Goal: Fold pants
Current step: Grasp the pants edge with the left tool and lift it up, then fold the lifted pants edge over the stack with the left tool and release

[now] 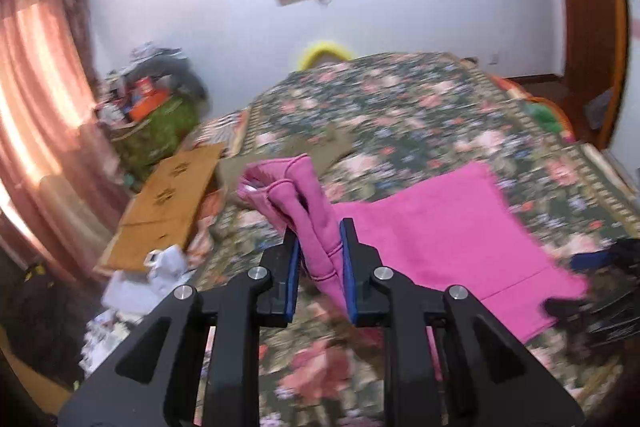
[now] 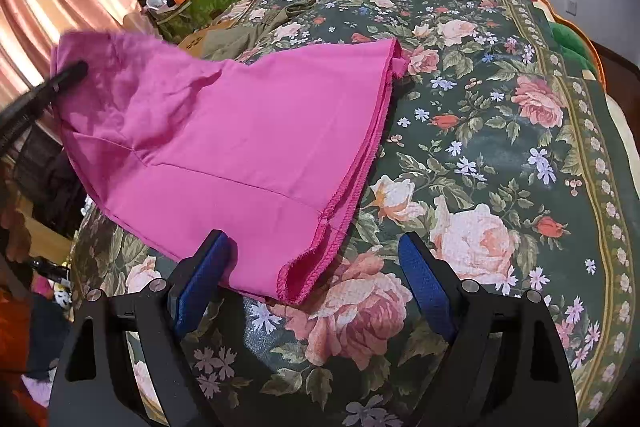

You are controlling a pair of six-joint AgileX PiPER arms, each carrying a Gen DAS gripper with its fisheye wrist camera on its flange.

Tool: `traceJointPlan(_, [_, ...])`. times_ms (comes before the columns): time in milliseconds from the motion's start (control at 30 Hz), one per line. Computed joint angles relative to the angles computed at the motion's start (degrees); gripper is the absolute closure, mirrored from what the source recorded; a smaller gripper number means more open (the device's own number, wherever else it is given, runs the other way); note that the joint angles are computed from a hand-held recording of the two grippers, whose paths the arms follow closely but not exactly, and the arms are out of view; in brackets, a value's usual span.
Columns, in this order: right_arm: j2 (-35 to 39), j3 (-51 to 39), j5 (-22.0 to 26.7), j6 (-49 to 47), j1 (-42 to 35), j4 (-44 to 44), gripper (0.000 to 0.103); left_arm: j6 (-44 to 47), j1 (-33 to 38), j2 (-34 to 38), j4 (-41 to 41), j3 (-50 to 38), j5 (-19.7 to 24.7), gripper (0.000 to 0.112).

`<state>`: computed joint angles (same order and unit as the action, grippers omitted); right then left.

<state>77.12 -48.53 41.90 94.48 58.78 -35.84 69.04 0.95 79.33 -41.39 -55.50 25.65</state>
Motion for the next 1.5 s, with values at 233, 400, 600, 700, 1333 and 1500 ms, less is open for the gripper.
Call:
traceJointPlan(233, [0.33, -0.89, 1.61, -0.66, 0.72, -0.03, 0.019, -5.35, 0.43, 6.17, -1.76, -12.44, 24.56, 0.095])
traceJointPlan(400, [0.1, -0.57, 1.23, -0.77, 0.56, -0.04, 0.019, -8.28, -0.39, 10.0, -3.35, -16.51, 34.73, 0.095])
traceJointPlan(600, [0.01, -0.5, 1.15, -0.64, 0.56, -0.25, 0.019, -10.92, -2.91, 12.21, -1.75, -17.33, 38.47, 0.095])
traceJointPlan(700, [0.01, -0.44, 1.08, -0.64, 0.48, -0.35, 0.019, -12.25, -4.64, 13.03, -0.38, -17.04, 38.72, 0.094])
traceJointPlan(1333, [-1.88, -2.29, 5.72, 1.71, 3.7, -2.03, 0.019, -17.76, -5.79, 22.06, 9.21, -30.22, 28.98, 0.035])
traceJointPlan(1500, [-3.17, -3.3, 10.19, 3.7, 6.0, -3.92, 0.019, -25.51, -7.02, 33.14, 15.89, -44.63, 30.78, 0.035])
